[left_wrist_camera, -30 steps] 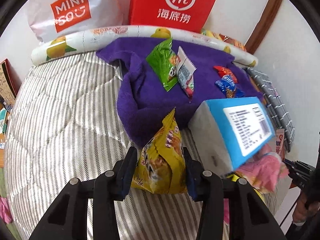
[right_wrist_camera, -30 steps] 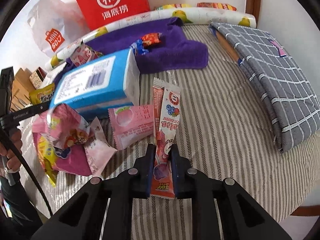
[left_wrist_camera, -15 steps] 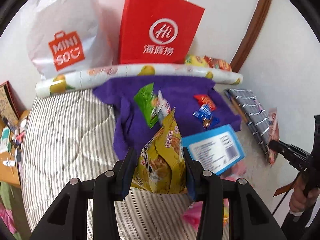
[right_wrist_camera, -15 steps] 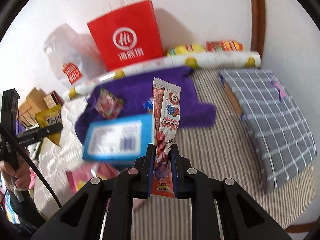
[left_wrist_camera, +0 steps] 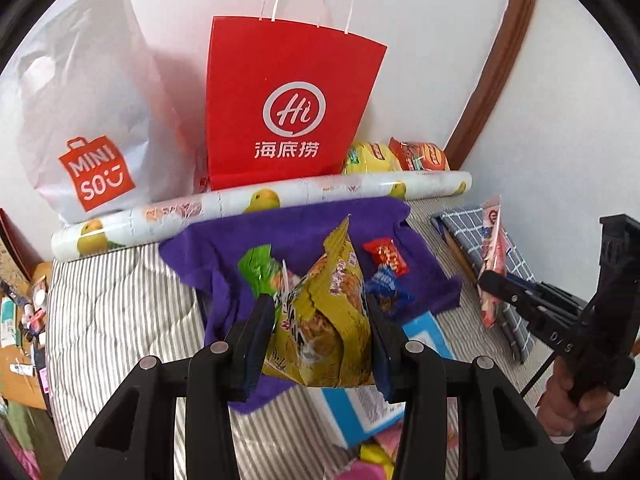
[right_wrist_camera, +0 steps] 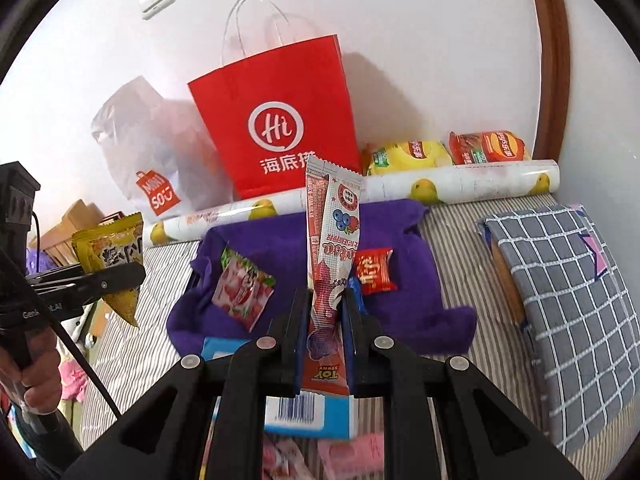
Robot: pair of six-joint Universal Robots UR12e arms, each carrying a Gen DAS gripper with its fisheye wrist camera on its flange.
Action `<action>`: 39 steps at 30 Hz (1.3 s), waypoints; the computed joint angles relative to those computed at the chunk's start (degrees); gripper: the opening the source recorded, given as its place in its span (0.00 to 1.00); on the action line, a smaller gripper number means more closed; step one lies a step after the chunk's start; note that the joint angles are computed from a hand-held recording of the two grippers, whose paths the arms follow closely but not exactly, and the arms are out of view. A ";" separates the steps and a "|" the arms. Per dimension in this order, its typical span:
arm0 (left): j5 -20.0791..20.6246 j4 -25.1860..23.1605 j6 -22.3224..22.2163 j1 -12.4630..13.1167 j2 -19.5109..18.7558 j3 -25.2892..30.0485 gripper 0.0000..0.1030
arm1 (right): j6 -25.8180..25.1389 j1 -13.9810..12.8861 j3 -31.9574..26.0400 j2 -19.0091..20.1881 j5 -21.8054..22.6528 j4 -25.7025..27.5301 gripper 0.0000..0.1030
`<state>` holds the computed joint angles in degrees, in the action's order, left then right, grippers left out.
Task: Organize snacks
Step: 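Carry the lollipop packet with the right tool while the left tool carries the yellow bag over the towel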
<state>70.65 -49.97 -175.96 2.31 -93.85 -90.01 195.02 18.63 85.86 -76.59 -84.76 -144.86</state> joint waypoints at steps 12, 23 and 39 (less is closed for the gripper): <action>-1.90 -1.21 -1.68 -0.02 -3.98 3.47 0.38 | 0.79 -0.68 -4.17 3.93 0.49 -0.06 0.15; -2.42 1.52 -5.54 0.35 -6.55 6.35 0.37 | 0.35 -1.15 -8.61 7.50 1.43 -1.24 0.15; -1.72 1.78 -6.16 0.80 -7.82 6.25 0.37 | 0.99 -2.36 -9.93 10.44 4.02 -1.97 0.15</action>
<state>68.93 -48.19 -182.12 3.12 -101.66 -83.76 196.01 16.27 75.93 -66.15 -80.74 -146.83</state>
